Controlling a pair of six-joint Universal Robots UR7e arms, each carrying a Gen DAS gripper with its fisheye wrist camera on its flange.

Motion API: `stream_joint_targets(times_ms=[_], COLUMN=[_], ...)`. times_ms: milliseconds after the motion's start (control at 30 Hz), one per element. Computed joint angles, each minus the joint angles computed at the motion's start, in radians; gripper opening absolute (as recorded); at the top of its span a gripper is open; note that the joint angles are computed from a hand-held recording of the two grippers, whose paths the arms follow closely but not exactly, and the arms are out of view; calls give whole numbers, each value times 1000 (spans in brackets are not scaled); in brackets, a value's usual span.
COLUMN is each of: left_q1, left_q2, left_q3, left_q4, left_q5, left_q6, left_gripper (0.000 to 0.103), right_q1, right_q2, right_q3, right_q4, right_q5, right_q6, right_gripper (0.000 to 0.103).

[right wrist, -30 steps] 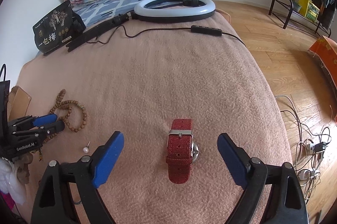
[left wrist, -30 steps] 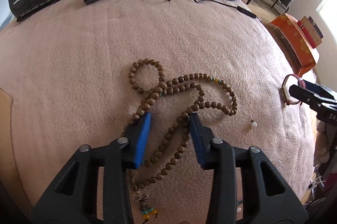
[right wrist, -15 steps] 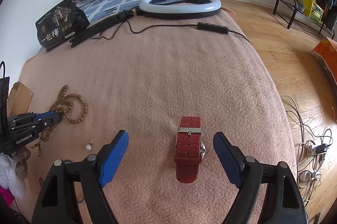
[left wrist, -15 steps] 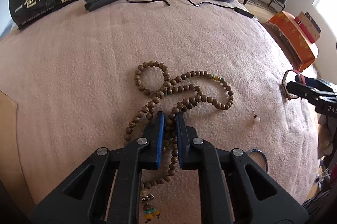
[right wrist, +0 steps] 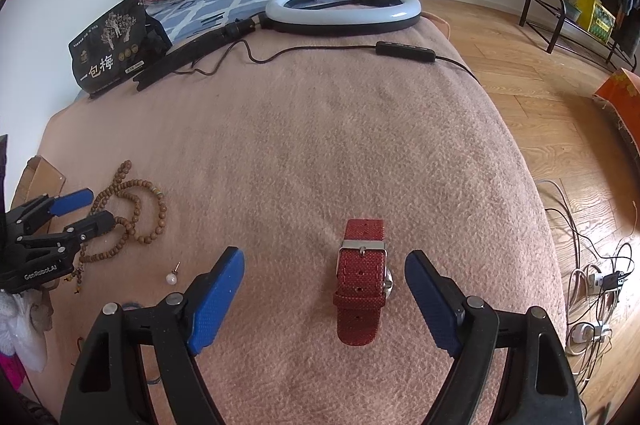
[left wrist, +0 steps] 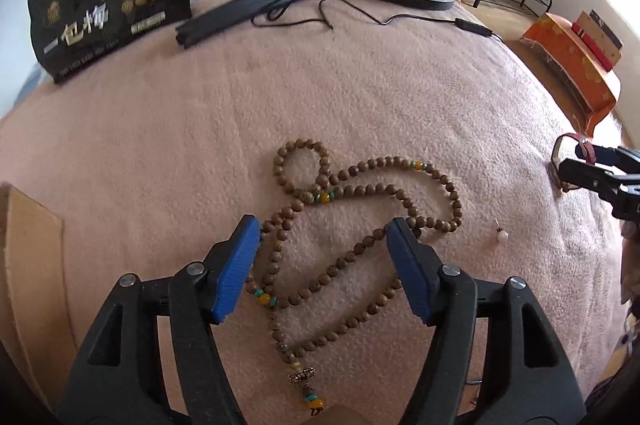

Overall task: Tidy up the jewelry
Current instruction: 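Close the left gripper on the brown bead necklace while the right gripper grasps the red watch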

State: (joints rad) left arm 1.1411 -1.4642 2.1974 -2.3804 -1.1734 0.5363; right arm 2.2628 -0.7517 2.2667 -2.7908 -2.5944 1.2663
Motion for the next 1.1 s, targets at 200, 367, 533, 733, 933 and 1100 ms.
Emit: stream_joint_targets(times_ms=[200,367,533,733,933,1100], left_q1=[66,47,-5,-58,-40,-24], left_q2=[57,46,-5,-17,8,16], left_q3=[-121,-109,-2,90,69,47], left_q4=[145,200,97,-29,-53,-50], left_q5=[-119,-125,-42,67,54,32], left_q6=[-115,-67,44,104,62,42], left_gripper=[68,68,68,68,48,12], right_q1=[1,-5,-7,-6,-4,-8], right_q2=[7,6,6,11,7,-6], right_q3=[-2,5,7,4,-2,6], right_q4=[-13,-32,-41,-49,-9,15], right_q5=[1,6,8,13,8,15], right_q6=[-5,-12,-17,-34,-24,-2], right_gripper=[85,85,85,85,84,57])
